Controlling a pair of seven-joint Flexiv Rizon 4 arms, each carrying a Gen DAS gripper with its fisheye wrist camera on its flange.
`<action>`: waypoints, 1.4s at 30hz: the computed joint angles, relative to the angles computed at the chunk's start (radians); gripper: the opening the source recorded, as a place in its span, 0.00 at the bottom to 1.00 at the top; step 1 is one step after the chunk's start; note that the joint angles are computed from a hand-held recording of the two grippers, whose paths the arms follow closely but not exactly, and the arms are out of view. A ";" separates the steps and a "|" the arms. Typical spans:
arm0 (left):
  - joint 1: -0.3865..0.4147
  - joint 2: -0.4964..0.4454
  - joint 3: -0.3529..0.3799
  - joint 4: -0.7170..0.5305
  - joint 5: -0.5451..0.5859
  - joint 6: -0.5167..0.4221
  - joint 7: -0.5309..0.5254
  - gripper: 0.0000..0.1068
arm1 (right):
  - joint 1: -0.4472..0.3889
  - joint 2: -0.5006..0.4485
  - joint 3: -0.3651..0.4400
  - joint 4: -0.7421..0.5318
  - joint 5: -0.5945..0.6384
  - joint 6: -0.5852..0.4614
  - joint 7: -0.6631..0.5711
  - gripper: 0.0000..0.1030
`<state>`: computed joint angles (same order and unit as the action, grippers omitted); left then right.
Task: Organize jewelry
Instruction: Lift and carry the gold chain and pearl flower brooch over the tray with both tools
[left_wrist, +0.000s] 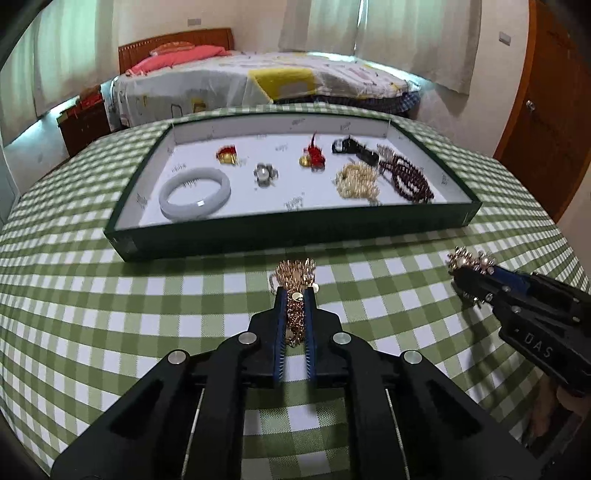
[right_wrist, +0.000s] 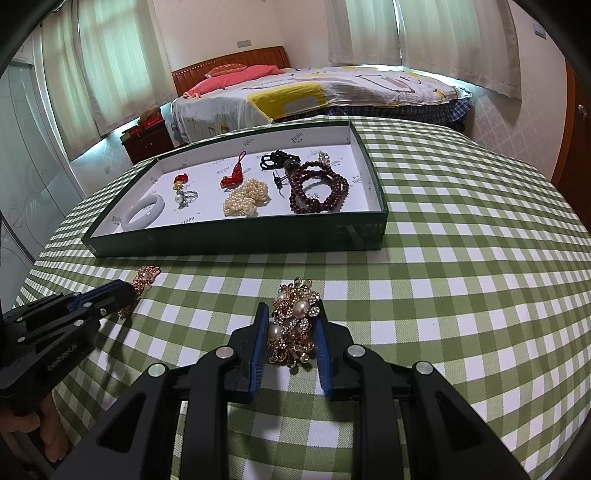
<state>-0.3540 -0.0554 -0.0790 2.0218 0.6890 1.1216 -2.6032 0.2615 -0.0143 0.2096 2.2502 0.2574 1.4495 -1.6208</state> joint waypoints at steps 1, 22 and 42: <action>-0.002 0.007 0.000 -0.003 0.016 -0.003 -0.011 0.09 | 0.000 0.001 0.001 0.001 0.003 0.002 -0.002 0.24; 0.057 0.130 -0.074 -0.012 0.126 -0.026 -0.069 0.09 | 0.045 0.078 -0.018 0.021 -0.006 0.029 -0.002 0.24; 0.132 0.229 -0.143 -0.046 0.182 -0.021 -0.083 0.09 | 0.115 0.162 -0.053 0.006 -0.043 0.058 0.012 0.24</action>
<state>-0.2222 0.1733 -0.2220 1.9755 0.8712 1.1007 -2.6862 0.3763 0.1476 0.1561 2.2566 0.2144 1.5071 -1.6090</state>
